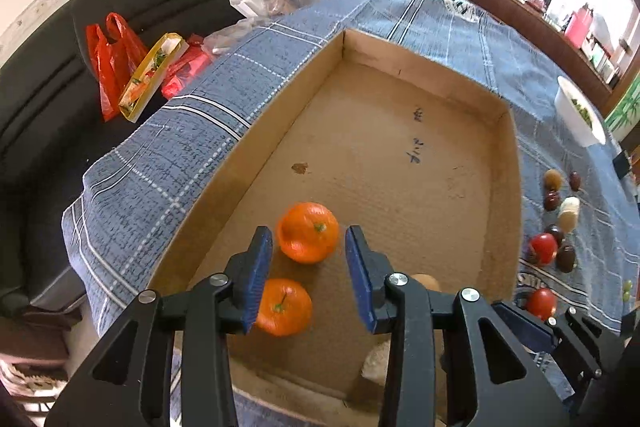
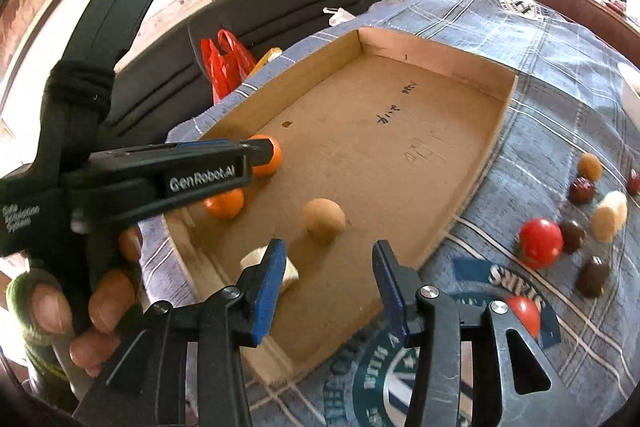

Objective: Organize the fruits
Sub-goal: 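Open the left tool to drop the tangerine while the right tool drops the tan ball, then move back and grasp a red tomato with the left tool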

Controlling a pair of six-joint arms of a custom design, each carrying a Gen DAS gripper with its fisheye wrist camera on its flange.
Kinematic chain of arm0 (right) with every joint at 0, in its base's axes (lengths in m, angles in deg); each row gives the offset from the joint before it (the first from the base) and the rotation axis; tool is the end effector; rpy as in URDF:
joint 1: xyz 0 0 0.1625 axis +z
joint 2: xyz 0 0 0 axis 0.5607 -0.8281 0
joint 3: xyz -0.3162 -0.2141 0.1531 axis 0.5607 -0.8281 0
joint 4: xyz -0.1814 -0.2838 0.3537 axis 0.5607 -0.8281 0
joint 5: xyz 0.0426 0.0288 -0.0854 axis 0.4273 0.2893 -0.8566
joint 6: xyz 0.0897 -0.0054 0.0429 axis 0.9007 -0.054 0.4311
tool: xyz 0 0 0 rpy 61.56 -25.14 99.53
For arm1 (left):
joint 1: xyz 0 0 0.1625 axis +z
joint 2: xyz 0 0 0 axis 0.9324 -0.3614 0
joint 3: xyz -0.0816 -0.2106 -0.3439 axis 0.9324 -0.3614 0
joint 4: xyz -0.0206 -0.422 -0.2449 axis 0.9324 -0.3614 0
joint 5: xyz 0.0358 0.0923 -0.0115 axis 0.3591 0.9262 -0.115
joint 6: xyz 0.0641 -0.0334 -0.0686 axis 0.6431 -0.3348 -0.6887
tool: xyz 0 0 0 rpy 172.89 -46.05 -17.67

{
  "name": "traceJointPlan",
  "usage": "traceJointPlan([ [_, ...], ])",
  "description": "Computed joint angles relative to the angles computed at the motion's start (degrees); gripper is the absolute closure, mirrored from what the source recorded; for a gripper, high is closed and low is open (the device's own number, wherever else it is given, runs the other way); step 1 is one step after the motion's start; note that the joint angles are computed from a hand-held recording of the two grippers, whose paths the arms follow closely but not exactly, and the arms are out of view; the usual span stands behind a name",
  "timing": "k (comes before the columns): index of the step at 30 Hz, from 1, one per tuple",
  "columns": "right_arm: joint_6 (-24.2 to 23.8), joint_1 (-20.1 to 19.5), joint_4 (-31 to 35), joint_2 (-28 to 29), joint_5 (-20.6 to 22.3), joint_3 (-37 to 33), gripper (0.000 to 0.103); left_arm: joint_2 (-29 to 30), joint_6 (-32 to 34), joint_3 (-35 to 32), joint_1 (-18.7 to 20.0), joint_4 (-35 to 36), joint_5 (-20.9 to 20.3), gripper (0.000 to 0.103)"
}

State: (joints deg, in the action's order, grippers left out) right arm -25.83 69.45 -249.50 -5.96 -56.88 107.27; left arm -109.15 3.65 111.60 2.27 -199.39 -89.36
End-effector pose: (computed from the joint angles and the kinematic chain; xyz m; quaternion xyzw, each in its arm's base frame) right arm 0.2739 -0.7368 -0.0540 0.1970 -0.9323 0.2252 0.2033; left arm -0.0543 -0.7854 0.2015 0.1197 0.9014 -0.2294 0.3473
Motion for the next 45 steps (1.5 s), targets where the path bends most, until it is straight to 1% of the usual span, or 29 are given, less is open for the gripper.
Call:
traceJointPlan([
  [5,0.2,-0.1,-5.0,-4.6,1.6,6.8,0.057,-2.6,-0.5,3.2,-0.9,-2.0,-1.7,0.067],
  [9,0.9,-1.0,-9.1,-8.5,2.2,12.4,0.057,-4.7,-0.4,6.2,-2.0,-2.6,-4.3,0.067],
  [13,2.7,-2.2,-12.0,-11.8,1.4,17.3,0.056,-6.1,0.3,8.9,-3.3,-2.8,-6.5,0.067],
  [18,4.6,-3.5,-15.0,-15.2,-0.4,22.3,0.055,-7.1,1.1,11.6,-4.8,-2.2,-8.6,0.067],
  [28,5.7,-4.6,-18.9,-19.3,-2.0,27.5,0.055,-8.5,0.7,15.8,-7.1,-0.7,-10.4,0.067],
  [38,5.9,-4.8,-21.5,-21.2,-2.8,29.6,0.055,-8.8,0.3,17.6,-8.6,0.9,-10.9,0.067],
  [45,6.7,-5.5,-21.8,-22.0,-2.8,30.3,0.055,-8.5,0.3,17.6,-8.9,1.3,-10.7,0.067],
])
